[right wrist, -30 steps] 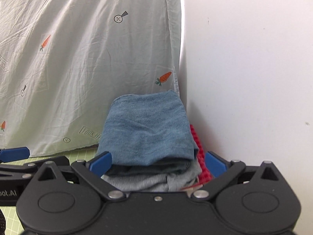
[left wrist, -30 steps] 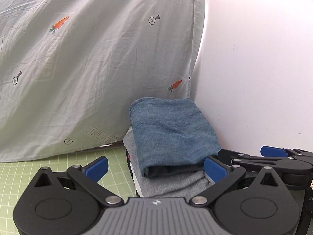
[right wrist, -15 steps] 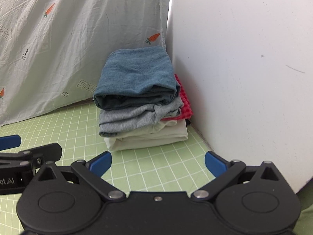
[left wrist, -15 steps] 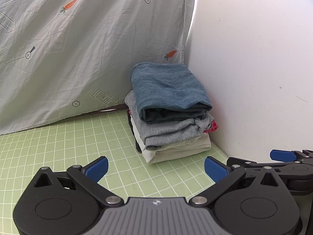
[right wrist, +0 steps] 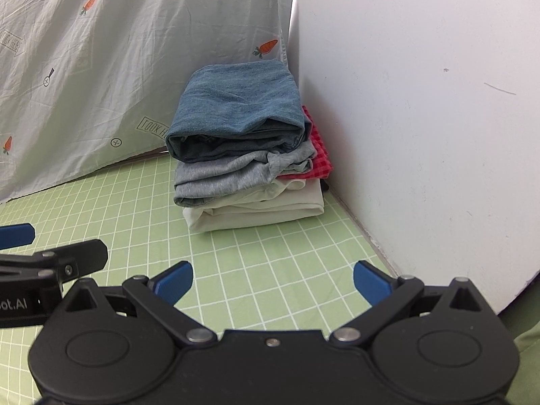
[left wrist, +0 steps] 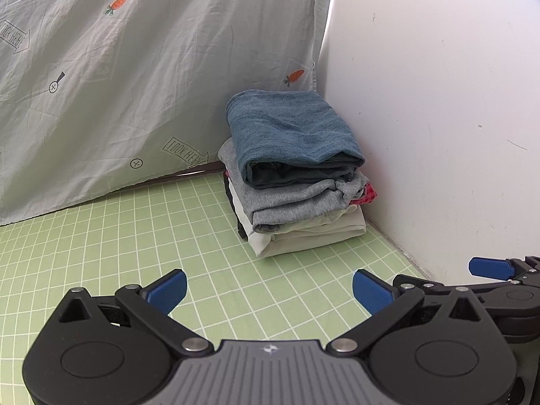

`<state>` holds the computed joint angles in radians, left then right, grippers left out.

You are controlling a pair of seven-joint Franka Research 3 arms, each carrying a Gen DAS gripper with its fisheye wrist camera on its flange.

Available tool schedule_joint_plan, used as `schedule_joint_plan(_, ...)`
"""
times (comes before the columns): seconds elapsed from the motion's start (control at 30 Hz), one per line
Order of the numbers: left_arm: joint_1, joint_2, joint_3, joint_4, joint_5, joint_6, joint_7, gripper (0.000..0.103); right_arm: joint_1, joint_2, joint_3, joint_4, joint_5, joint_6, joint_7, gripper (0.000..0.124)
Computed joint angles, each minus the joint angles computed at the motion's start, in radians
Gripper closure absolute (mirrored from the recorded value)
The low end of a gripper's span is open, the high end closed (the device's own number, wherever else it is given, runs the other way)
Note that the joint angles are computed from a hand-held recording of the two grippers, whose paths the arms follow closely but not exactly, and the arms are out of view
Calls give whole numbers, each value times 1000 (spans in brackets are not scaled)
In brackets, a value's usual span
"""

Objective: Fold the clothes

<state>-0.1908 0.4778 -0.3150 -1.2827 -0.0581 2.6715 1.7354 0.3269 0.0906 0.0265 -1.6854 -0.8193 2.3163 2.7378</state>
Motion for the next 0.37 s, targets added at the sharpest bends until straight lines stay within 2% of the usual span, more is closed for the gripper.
schedule_joint_plan(0.37, 3, -2, -6, -2, -2, 3, 21, 0, 0, -1, 0, 1, -15, -8, 15, 21)
